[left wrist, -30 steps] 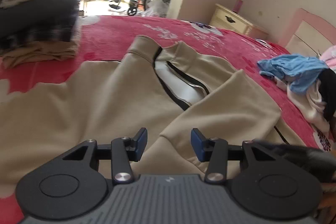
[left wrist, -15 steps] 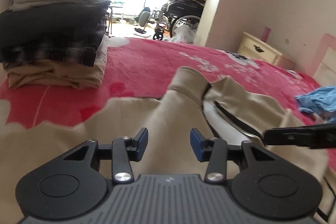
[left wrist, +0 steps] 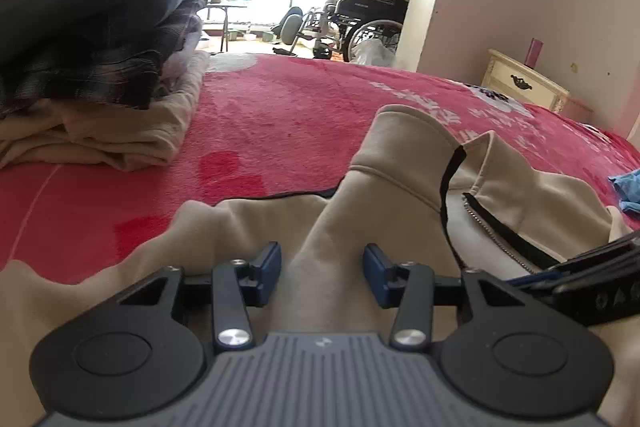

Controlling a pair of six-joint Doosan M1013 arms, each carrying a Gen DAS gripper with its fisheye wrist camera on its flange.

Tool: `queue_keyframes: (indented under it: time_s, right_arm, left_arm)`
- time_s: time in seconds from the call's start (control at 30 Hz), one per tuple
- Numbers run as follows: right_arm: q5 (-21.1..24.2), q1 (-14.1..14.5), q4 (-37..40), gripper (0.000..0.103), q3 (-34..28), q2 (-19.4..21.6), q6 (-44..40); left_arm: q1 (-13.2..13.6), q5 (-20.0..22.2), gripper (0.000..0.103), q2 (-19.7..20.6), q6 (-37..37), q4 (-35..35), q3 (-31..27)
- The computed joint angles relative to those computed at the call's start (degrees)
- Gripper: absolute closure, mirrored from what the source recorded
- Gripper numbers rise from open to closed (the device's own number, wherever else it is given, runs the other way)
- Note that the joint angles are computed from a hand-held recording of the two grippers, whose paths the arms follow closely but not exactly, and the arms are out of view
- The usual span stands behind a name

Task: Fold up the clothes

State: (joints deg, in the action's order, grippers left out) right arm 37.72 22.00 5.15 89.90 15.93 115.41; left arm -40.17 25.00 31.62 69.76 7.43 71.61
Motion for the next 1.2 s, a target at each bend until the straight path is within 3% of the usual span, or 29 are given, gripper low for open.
queue_keyframes:
  time_s: [0.1, 0.2, 0.3, 0.4, 0.57, 0.67, 0.8, 0.9, 1.03, 1.07, 1.2]
  right_arm:
    - [0.84, 1.45, -5.28, 0.093, -0.49, 0.04, 1.3]
    - [1.21, 4.17, -17.16, 0.097, -0.25, -0.67, 9.67]
    - [3.32, 7.07, -29.16, 0.097, 0.22, -1.17, 18.49]
    - [7.73, 9.23, -36.6, 0.097, -0.33, -0.41, 22.07]
    - [14.3, 11.8, -44.48, 0.094, -1.93, 2.37, 23.52]
    - [14.4, 11.94, -46.94, 0.089, -1.84, 2.63, 26.8]
    - [6.77, 10.87, -49.62, 0.089, 2.31, -1.83, 38.24]
    - [2.62, 9.94, -48.69, 0.089, 4.04, -4.07, 39.09]
    - [-3.68, 6.67, -31.72, 0.089, 3.71, -3.06, 25.19]
    - [-3.45, 5.86, -27.05, 0.091, 3.31, -2.1, 22.72]
    - [-6.64, 4.0, -20.28, 0.093, 3.78, -1.22, 23.12]
  left_arm:
    - [0.31, -1.08, 0.055, -0.2, 3.27, -3.87, 0.26]
    - [0.94, -4.36, 0.055, -0.87, 6.6, -10.15, 1.21]
    - [0.95, -5.43, 0.055, -0.63, 6.26, -10.44, 0.58]
    - [0.6, -1.44, 0.054, 1.27, 7.24, -10.16, -2.89]
    - [-0.45, 2.23, 0.053, 4.62, 2.92, -3.14, -7.14]
    - [-0.35, 2.1, 0.052, 5.19, 1.34, -2.91, -7.9]
    - [-0.11, 1.69, 0.052, 5.55, 1.08, -3.83, -8.15]
    - [-0.29, 2.12, 0.05, 5.81, 0.51, -2.85, -8.64]
    - [-0.61, 3.05, 0.049, 6.01, -0.24, -1.08, -9.2]
    - [-0.59, 3.28, 0.048, 6.03, 0.05, -1.48, -9.34]
    - [-0.23, 5.04, 0.049, 4.82, -3.43, -0.58, -9.31]
